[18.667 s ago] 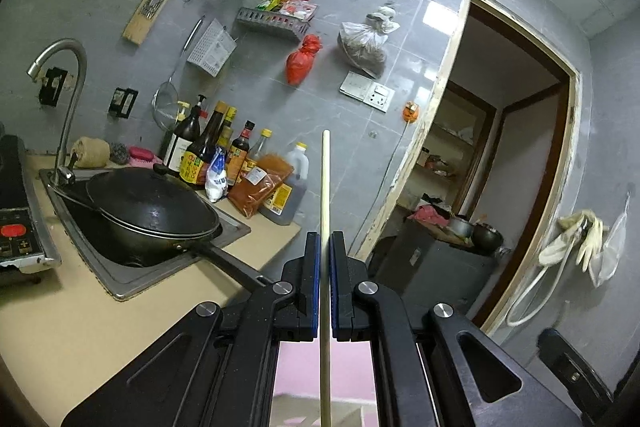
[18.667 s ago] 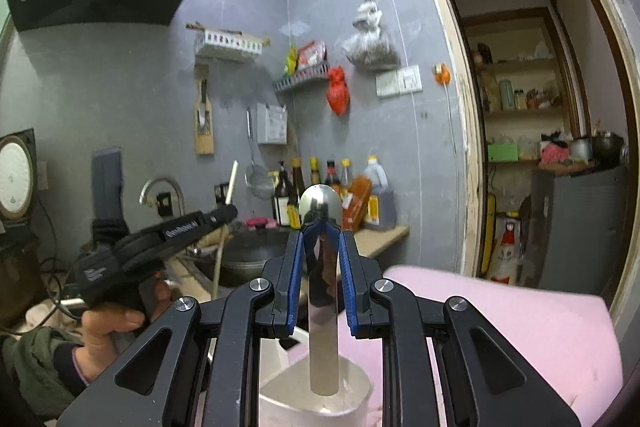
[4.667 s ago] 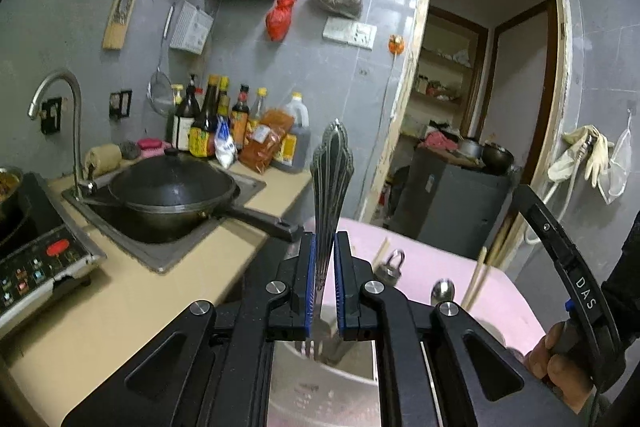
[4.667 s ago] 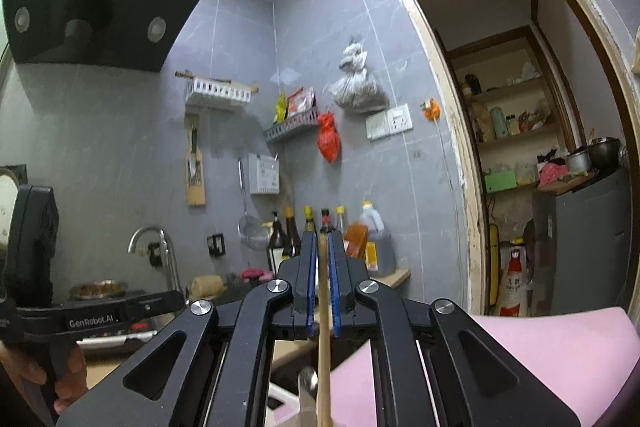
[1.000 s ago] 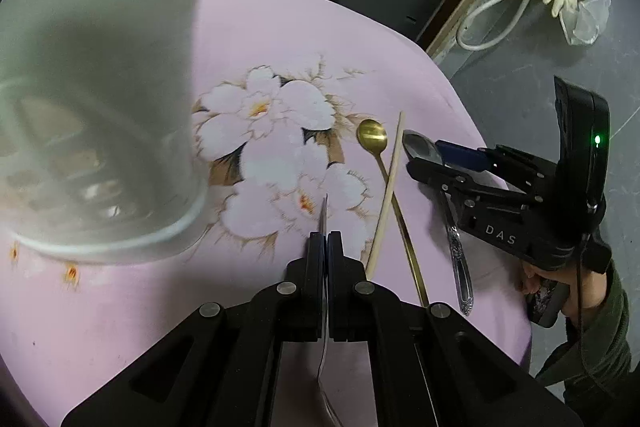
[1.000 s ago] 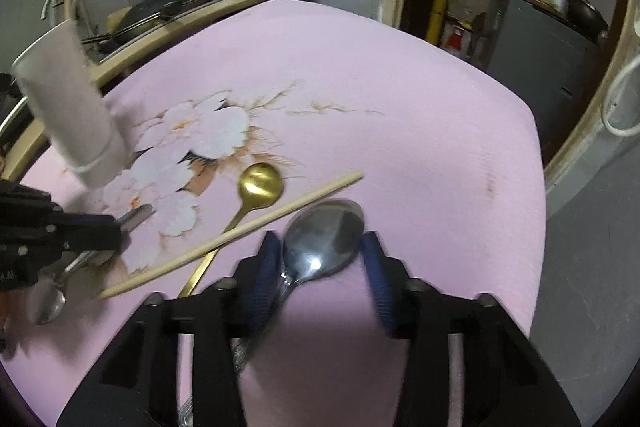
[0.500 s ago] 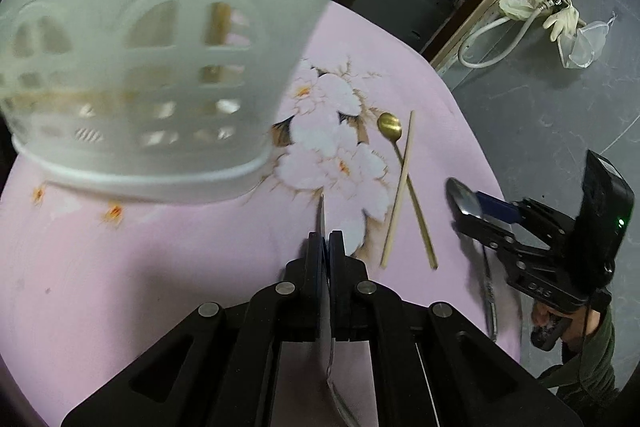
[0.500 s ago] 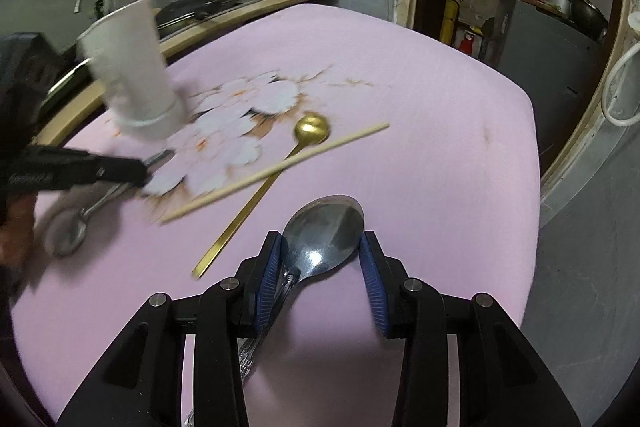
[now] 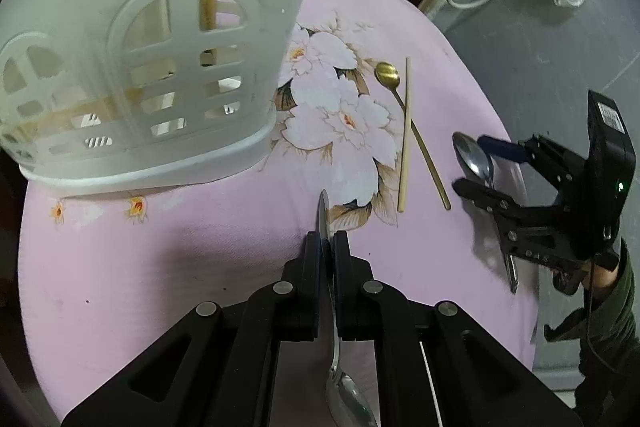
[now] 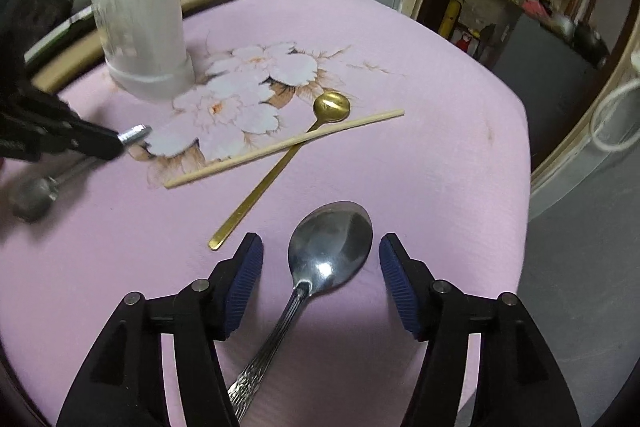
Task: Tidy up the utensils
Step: 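Lift both steel spoons and lower them into the caddy with both tools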
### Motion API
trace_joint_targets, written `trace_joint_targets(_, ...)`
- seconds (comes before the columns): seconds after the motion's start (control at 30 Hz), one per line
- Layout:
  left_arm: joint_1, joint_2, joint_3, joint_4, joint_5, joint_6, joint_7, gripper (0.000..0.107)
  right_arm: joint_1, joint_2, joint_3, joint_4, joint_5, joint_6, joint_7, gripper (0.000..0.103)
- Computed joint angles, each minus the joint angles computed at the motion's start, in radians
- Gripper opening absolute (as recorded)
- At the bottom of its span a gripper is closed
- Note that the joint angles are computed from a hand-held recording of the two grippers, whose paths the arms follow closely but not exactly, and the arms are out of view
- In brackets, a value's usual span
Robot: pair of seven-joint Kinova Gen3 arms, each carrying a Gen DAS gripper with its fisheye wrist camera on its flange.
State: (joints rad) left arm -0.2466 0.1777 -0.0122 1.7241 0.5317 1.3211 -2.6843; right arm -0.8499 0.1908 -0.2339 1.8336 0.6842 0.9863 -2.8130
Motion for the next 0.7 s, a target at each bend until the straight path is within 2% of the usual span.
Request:
trace_joint_targets(0.07,0.0,-0.005,0.001,0.0,-0.011,0.003,-0.021,0.004,-0.003,0.006,0.003,-0.005,0.004,0.011,-0.011,0.055)
trace_joint_targets(0.13,-0.003,-0.015,-0.001,0.011,-0.009,-0.003,-0.047,0.004,-0.026,0.009,0.015,-0.005,0.023,0.039,-0.032,0.038)
trace_joint_targets(0.23,-0.036,-0.01,-0.018,0.029,0.039,0.013,-0.097,0.001,-0.003,-0.019,0.004,0.031,0.025,-0.001,-0.072,0.038)
trace_joint_targets(0.33,-0.081,-0.02,-0.048,0.072,0.125,0.019,-0.189,0.0,-0.016,-0.021,-0.008,0.044,0.063,0.001,-0.124,0.037)
trace_joint_targets(0.43,-0.138,-0.051,-0.074,0.125,0.225,0.028,-0.3,0.0,-0.012,-0.038,-0.071,0.075,0.149,-0.003,-0.235,0.037)
trace_joint_targets(0.57,-0.201,-0.106,-0.117,0.217,0.363,0.032,-0.443,0.0,-0.162,-0.005,-0.047,0.07,0.31,0.135,-0.393,0.037)
trace_joint_targets(0.7,-0.232,-0.132,-0.159,0.283,0.49,0.056,-0.531,0.0,-0.234,0.031,-0.075,0.069,0.447,0.264,-0.526,0.037)
